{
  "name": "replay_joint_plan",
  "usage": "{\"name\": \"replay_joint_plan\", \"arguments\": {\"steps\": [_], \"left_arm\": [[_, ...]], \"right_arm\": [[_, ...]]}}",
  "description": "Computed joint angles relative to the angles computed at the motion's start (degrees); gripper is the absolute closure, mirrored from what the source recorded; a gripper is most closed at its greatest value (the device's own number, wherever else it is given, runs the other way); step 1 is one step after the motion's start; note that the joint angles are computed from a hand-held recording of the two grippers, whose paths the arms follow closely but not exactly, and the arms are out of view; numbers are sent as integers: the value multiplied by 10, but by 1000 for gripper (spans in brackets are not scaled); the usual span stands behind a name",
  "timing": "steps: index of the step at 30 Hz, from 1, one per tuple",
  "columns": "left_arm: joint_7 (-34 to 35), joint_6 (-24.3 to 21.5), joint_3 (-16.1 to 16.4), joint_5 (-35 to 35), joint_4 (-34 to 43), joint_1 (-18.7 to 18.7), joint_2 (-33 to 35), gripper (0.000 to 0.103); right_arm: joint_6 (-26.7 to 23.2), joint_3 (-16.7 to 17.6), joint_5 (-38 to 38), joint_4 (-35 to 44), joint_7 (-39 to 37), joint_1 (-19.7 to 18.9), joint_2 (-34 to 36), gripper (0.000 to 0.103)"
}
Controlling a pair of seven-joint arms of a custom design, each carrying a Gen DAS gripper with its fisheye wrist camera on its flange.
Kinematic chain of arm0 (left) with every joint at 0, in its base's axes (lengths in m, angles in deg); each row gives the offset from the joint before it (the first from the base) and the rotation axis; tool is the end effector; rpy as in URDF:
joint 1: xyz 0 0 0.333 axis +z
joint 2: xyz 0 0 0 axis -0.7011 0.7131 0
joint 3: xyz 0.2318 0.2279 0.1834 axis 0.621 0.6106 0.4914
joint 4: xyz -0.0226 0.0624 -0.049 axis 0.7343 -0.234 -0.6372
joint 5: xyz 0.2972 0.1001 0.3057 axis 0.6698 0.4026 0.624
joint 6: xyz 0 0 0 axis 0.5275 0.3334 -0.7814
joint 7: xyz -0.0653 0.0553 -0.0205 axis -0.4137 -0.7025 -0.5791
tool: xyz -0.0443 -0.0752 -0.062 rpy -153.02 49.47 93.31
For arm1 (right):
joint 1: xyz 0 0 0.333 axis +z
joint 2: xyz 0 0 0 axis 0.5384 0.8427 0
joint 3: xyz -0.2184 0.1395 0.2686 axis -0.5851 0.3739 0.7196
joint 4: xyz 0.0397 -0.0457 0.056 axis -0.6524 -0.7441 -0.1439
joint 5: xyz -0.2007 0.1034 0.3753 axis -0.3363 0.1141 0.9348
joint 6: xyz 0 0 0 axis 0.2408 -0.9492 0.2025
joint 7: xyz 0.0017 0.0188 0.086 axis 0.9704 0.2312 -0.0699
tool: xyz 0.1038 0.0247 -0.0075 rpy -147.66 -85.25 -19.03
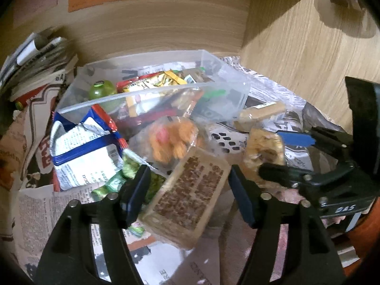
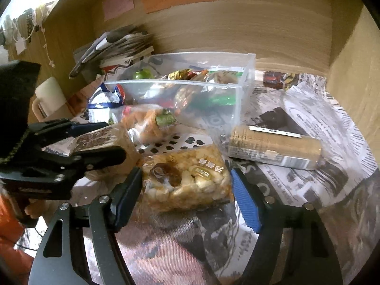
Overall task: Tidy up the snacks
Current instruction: 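Grasp the peanut brittle bag with the right tool while the left tool grasps the brown cracker pack, then carry the peanut bag and brown pack into the clear box and open both tools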
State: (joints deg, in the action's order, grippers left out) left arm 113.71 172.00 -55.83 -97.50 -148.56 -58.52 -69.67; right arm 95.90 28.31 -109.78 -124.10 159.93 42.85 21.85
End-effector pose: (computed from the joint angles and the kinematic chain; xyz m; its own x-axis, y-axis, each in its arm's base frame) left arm 0.5041 -0.1949 0.4643 -0.8027 -0.5854 0.1138 -0.4832 0.5267 -0.6994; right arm 0.3874 0.2488 0.4644 -0.1179 -0.9783 -0.1702 -0.6783 0.2045 -0.7057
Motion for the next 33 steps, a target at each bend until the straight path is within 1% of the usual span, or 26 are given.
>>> {"name": "replay_joint_plan", "arguments": {"steps": [1, 2, 3, 4, 6, 9, 12, 16, 19, 22, 25, 28, 30, 33], "left_arm": [[-2, -6, 2, -1, 1, 1, 2, 50], [-4, -11, 2, 0, 2, 2, 3, 54], [-6, -14, 3, 1, 1, 3, 2, 62], [-6, -13, 2, 0, -1, 4, 0, 65], [-4, -7, 2, -4, -6, 4, -4, 65], [-12, 18, 0, -8, -12, 3, -9, 67], [-13, 14, 7, -20, -10, 2, -14, 67], [4, 9, 15, -46, -6, 1, -27, 67], [19, 7, 19, -67, -1, -1, -36, 67], [28, 5, 21, -83, 10, -1, -38, 67], [28, -8, 25, -93, 24, 2, -37, 67], [36, 1, 22, -107, 41, 4, -31, 67], [38, 2, 22, -114, 51, 5, -26, 67], [32, -9, 22, -114, 72, 10, -13, 67]], "right_arm": [[0, 5, -5, -2, 10, -4, -6, 31], [-1, 7, -7, -3, 15, -6, -9, 31], [0, 8, -9, -5, 19, -8, -12, 32], [2, 9, -11, -6, 24, -10, -16, 32], [4, 13, -17, -8, 32, -15, -22, 32], [5, 20, -26, -8, 48, -23, -29, 32], [7, 29, -41, -6, 65, -33, -37, 32], [3, 41, -71, 7, 87, -46, -44, 32], [3, 44, -99, 17, 105, -55, -46, 32], [4, 45, -130, 29, 125, -62, -44, 32], [-2, 42, -160, 43, 142, -65, -40, 32], [-8, 37, -197, 56, 167, -65, -34, 32], [-14, 30, -222, 65, 184, -61, -29, 32], [-22, 18, -263, 80, 208, -56, -21, 32]]}}
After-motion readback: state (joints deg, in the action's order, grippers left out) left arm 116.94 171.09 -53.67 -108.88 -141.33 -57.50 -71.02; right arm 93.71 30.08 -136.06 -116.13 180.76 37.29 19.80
